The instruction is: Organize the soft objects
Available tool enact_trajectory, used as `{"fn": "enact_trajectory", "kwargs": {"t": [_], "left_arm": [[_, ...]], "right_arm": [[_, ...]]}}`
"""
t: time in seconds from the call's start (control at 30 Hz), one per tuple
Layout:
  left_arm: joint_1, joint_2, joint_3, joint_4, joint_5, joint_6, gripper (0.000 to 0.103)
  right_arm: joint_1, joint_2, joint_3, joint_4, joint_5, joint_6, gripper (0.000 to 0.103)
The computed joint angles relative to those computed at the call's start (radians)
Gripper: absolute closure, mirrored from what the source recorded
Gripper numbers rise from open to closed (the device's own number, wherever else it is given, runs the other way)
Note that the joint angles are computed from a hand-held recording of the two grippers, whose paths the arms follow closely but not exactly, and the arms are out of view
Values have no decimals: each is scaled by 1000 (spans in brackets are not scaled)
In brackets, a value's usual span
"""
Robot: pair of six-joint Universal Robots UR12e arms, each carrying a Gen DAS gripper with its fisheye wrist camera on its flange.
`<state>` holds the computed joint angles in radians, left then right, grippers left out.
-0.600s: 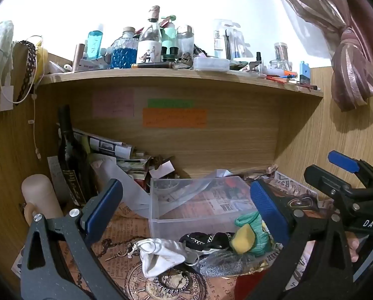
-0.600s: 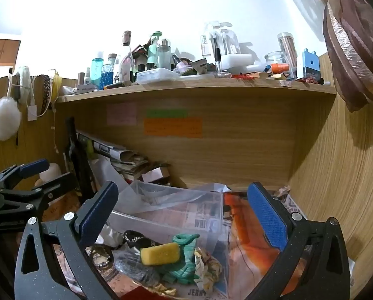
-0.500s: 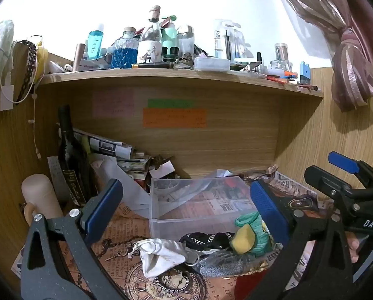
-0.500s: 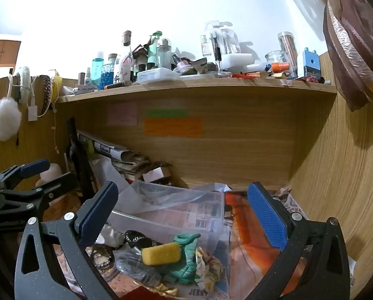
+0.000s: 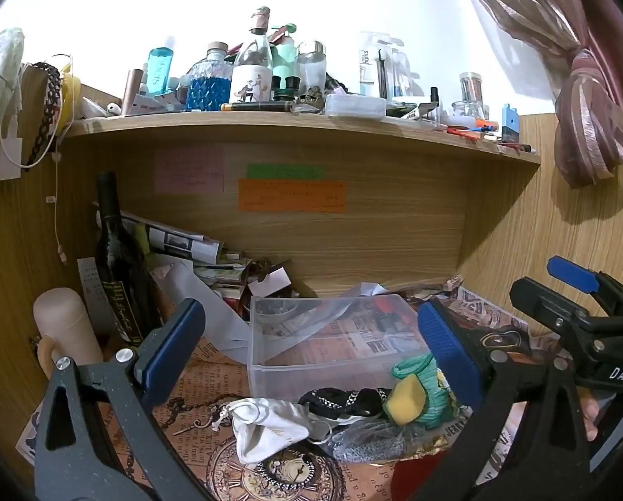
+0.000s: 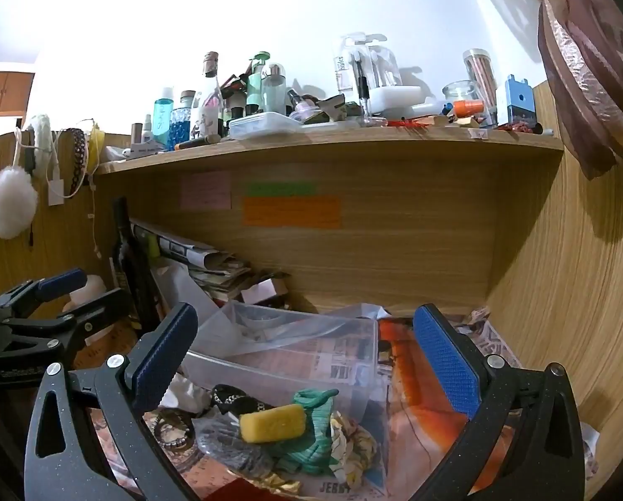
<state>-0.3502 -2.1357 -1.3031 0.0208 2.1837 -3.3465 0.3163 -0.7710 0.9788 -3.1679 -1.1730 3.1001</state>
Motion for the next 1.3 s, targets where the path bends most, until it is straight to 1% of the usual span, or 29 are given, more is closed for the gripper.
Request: {"fn": "enact_trajectory", "kwargs": {"t": [0.23, 1.3], "left_arm": [[0, 1, -1, 0, -1, -1, 0], [1, 1, -1, -2, -3, -8, 0]], "right_arm": [[-2, 5, -5, 1, 9, 14, 0], [2, -2, 6, -2, 12, 20, 0]]}}
